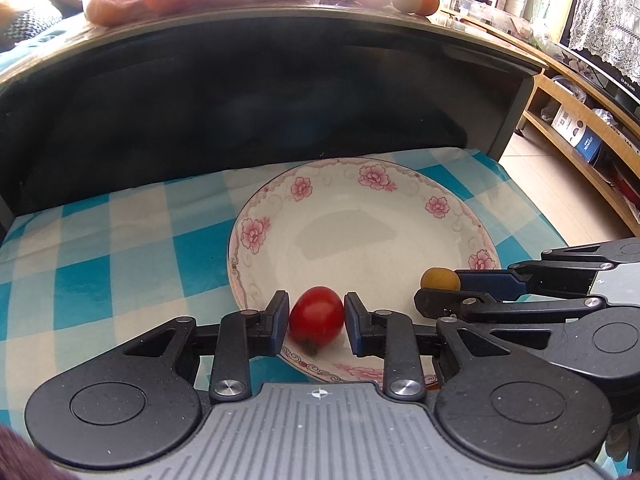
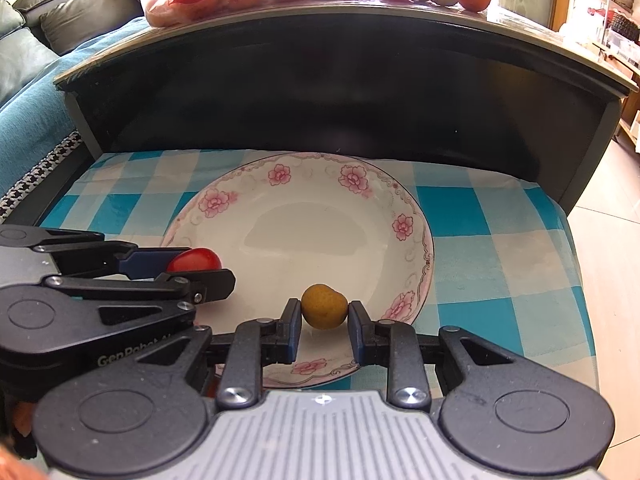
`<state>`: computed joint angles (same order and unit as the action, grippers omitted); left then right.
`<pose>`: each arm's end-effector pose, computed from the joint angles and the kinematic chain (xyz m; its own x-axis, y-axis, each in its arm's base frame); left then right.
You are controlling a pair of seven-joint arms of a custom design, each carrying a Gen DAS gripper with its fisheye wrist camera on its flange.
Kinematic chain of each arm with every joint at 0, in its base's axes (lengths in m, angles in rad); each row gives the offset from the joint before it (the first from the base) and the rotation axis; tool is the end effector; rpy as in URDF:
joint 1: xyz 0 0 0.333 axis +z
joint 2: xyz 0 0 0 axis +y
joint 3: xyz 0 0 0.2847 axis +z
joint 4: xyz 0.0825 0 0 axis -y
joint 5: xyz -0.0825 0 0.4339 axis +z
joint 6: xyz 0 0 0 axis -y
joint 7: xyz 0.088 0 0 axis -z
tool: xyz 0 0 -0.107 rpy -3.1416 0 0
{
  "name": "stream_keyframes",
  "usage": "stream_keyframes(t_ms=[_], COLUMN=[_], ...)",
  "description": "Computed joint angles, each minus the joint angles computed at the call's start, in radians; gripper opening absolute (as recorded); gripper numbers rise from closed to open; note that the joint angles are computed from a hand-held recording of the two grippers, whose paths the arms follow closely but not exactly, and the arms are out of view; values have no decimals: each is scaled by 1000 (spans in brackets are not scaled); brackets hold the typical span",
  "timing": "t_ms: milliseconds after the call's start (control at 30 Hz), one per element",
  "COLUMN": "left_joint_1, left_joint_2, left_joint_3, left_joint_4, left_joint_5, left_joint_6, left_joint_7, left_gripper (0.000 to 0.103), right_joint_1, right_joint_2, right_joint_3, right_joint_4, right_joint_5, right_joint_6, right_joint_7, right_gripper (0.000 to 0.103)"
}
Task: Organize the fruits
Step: 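Open both grippers to drop the tomato and brown fruit into the bowl, then withdraw both grippers from the bowl toward the remaining fruits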
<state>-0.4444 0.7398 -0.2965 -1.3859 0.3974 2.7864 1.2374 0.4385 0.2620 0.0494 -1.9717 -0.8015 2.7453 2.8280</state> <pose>0.6151 -0.5104 0.3172 -0.5717 -0.8176 0.0684 -0.6530 0.4029 -0.6413 0.5770 0.3375 0.3254 -0.0731 -0.9931 -0.0915 -0.7797 0.1141 -0.6157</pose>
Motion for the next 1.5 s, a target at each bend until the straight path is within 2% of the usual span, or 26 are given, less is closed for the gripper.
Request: stream_keyframes(t_ms=[333,433,700,967,1500], left_joint_1=[-1,3,1,18,84], left_joint_2=[-23,-39,-83,-142,-283], left_joint_3=[7,6,19,19,-12], left_joint_4=[-24,-39,-82,-157,-353], left_joint_5=[14,17,43,61,57], left_joint_6=[21,31,47,74,119], left_joint_7=[-12,-16,-52,-79,-81], left_gripper=[42,45,46,49,54], right_joint_1=[5,8,9,4,24], right_joint_2=[-4,-11,-56,-95,-127], right_joint_3=[-3,-6,-7,15,60], right_joint_4=[-1,-4,-31,-57,-81], right_joint_5=[-19,-39,-110,-129,-92], right_joint_6=[-10,-8,-17,-38,-36], right_joint_7=[15,35,111,163,150], right_gripper=[29,29,29,29,30])
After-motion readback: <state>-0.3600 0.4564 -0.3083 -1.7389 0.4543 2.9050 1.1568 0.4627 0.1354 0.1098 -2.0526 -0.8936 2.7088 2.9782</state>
